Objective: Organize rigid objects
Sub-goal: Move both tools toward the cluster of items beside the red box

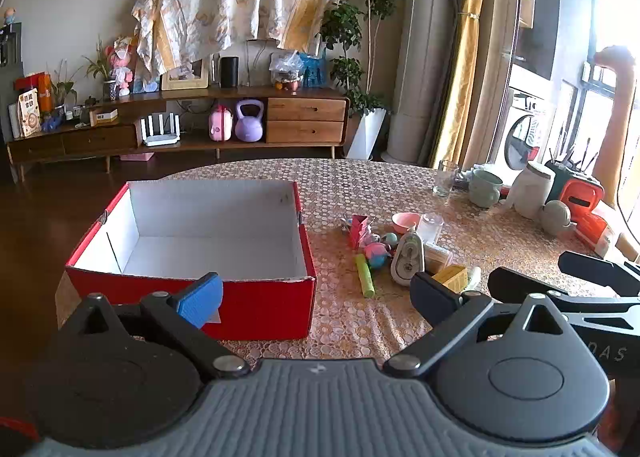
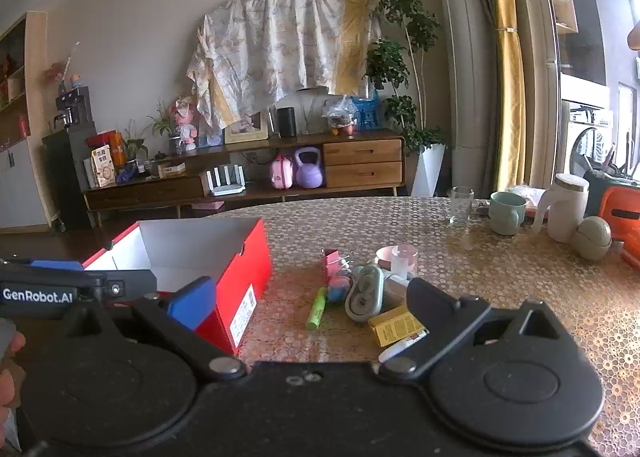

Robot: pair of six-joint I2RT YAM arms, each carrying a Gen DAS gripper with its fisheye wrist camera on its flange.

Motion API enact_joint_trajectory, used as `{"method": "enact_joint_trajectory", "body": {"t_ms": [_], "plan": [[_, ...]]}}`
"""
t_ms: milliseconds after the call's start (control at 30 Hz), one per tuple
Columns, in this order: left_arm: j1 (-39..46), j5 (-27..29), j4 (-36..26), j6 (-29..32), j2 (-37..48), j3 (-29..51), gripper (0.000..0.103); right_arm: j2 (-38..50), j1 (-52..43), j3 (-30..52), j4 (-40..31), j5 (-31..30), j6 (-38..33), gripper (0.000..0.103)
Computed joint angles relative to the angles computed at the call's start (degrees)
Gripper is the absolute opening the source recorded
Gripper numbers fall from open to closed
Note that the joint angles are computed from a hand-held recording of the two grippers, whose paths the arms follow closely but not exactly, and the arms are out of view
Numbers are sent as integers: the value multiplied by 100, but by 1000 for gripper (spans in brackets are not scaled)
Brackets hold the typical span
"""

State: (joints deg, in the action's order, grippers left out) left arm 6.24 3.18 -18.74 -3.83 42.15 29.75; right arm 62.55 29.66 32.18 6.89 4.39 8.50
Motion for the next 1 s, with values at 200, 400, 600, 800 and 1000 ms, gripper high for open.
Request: {"method": "enact_joint_trajectory", "body": {"t_ms": [200,400,600,800,1000], "plan": [[-113,-86,-77,-18,14,42,101,20,4,23,-46,28,35,101],[-100,-71,-111,-9,16,60,101,18,33,29,-74,52,65,99],[-146,-119,-126,-12,19,66,101,11,32,29,-85,52,69,99],[-145,-118,-118,-12,19,56,101,28,51,45,-88,63,88,99],[-366,-276,-94,-122,205,135,101,28,-84,12,-97,-63,90,99]]}}
